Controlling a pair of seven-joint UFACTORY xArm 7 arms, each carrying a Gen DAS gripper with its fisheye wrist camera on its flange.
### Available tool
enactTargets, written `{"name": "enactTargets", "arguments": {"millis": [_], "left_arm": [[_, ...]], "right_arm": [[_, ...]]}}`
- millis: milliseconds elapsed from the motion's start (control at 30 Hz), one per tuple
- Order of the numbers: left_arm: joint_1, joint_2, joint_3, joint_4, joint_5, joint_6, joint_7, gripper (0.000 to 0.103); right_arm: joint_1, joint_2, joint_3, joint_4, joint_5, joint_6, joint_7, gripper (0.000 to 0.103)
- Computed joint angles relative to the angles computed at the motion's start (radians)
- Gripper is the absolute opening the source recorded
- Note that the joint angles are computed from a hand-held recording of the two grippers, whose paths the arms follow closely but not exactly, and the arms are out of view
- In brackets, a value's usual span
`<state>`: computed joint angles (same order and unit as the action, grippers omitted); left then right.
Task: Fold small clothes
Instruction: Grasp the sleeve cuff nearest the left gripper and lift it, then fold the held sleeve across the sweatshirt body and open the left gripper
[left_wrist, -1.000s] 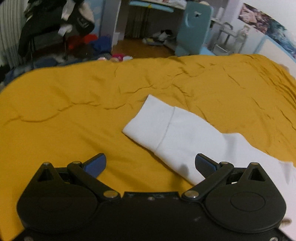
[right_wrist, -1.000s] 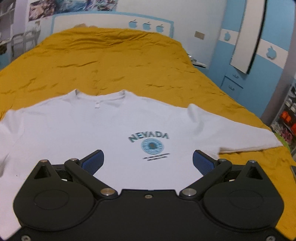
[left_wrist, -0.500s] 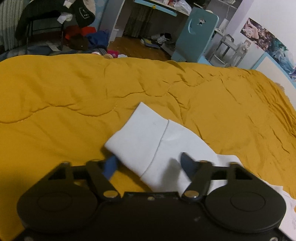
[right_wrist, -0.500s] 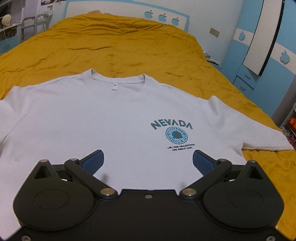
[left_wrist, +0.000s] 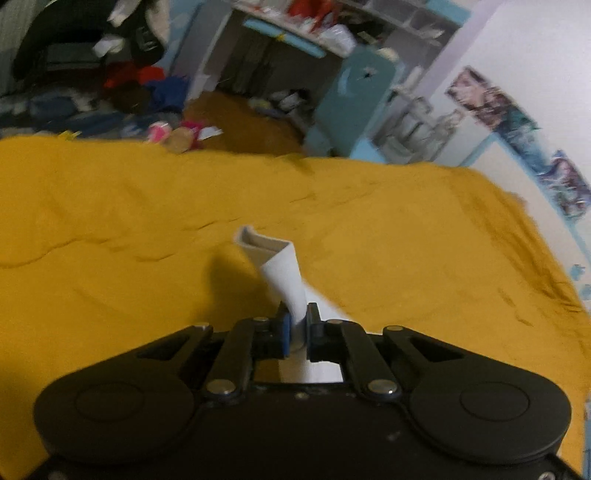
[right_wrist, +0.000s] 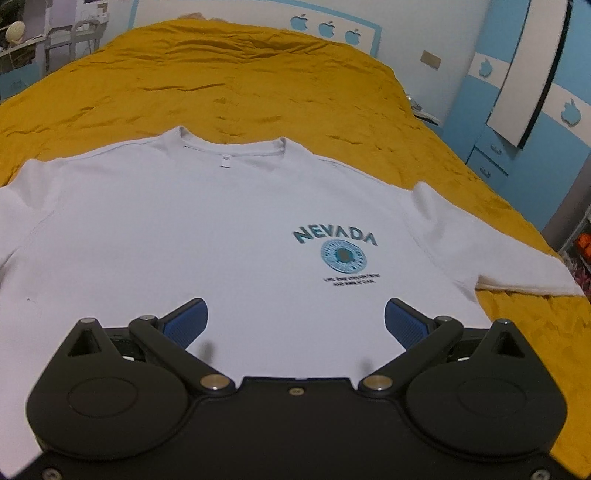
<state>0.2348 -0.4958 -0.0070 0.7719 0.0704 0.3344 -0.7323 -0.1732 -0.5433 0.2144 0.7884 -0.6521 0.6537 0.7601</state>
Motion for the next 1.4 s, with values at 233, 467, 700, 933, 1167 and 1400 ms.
{"name": "enactTargets", "arguments": {"millis": [233, 467, 700, 933, 1167, 1400], "left_arm": [[-0.127, 0.034, -0.079, 0.177, -0.019, -0.04, 0.012, 0.004], [-0.405, 0.263, -0.125, 0.467, -0.138, -0.107, 0.106, 0.004], [-0.585, 0.588, -0.202, 0.751, -0.163, -0.109, 0.135, 0.004], [-0.644, 0.892, -0.28, 0.953, -0.256, -0.064, 0.209, 0.005], [-0.672, 0.952, -0.313, 0.958, -0.347, -0.085, 0.323, 0.053], [-0.742, 0.701, -0.079, 0.723, -0.046, -0.061, 0.18, 0.067]], "right_arm": [[-0.016, -0.087, -0.076, -0.06, 0.054, -0.028, -0.079, 0.103], [-0.088, -0.193, -0.143, -0.127, 0.124, -0.046, -0.203, 0.103], [-0.178, -0.247, -0.222, -0.165, 0.202, -0.065, -0.322, 0.103], [-0.27, -0.23, -0.246, -0.177, 0.225, -0.1, -0.407, 0.103], [-0.312, -0.214, -0.238, -0.173, 0.247, -0.12, -0.43, 0.103], [-0.15, -0.184, -0.356, -0.154, 0.436, -0.216, -0.56, 0.103]]}}
